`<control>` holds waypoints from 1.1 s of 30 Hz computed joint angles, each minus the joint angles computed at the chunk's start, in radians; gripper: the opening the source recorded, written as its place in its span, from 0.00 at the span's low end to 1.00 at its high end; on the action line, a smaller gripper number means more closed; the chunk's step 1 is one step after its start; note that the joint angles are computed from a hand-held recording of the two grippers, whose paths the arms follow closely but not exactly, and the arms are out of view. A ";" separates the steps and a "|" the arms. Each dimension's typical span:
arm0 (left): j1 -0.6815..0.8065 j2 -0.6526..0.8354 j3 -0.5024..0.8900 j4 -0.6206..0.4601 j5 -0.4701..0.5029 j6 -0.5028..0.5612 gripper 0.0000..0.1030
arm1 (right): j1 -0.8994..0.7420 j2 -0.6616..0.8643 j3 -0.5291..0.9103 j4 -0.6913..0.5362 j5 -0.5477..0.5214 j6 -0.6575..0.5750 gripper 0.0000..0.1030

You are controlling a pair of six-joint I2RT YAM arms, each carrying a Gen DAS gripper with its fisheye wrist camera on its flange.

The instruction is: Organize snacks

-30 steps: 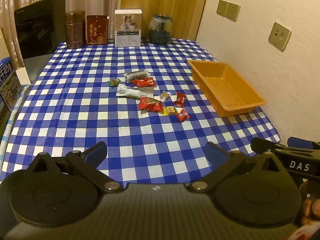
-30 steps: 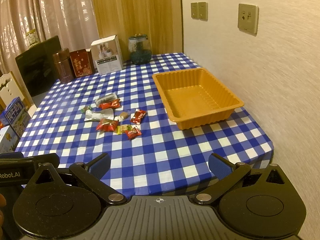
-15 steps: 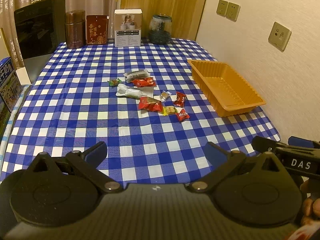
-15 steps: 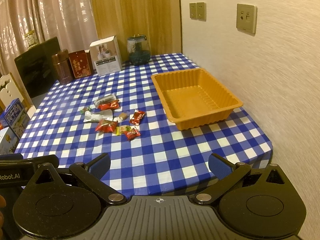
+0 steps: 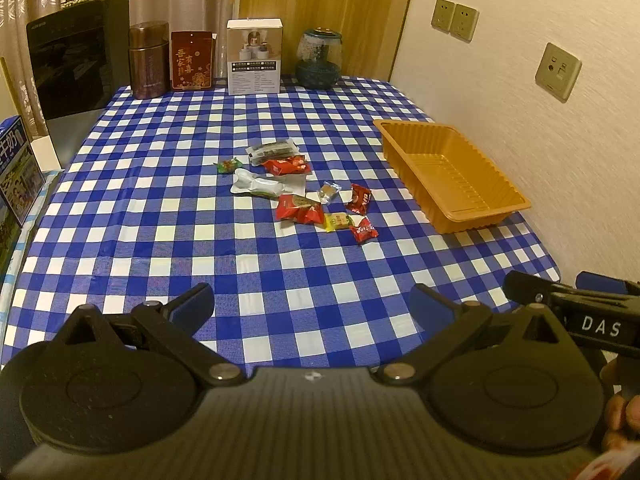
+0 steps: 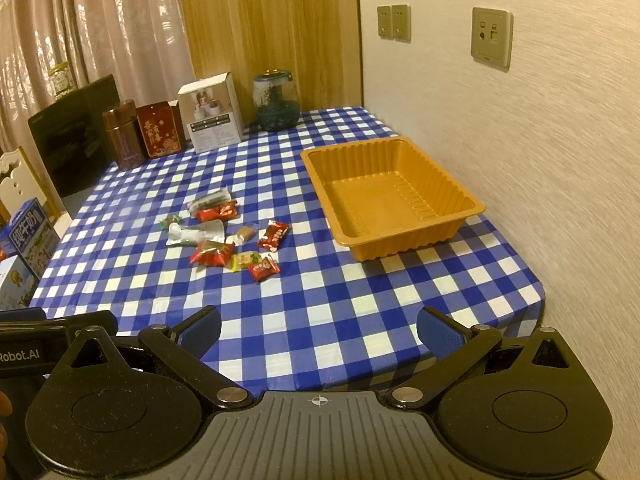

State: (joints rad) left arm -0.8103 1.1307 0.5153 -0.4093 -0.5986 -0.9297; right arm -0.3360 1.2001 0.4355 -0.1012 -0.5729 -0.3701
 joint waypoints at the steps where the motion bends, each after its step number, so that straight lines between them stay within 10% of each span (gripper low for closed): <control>1: 0.000 0.000 0.000 0.000 0.000 0.000 1.00 | -0.002 0.001 0.000 0.000 -0.001 -0.001 1.00; 17: 0.085 0.002 -0.033 0.080 0.053 0.062 1.00 | 0.026 0.062 -0.012 0.088 0.022 0.049 1.00; 29: 0.429 0.259 -0.103 0.507 0.267 0.382 1.00 | 0.175 0.423 0.040 0.426 0.057 0.136 1.00; 33: 0.527 0.403 -0.073 0.640 0.333 0.479 1.00 | 0.227 0.586 0.120 0.499 0.029 0.132 0.83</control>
State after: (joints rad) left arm -0.2830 1.5337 0.4420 0.2308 -0.2656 -0.4508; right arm -0.1094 1.7859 0.5557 0.3981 -0.5441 -0.2379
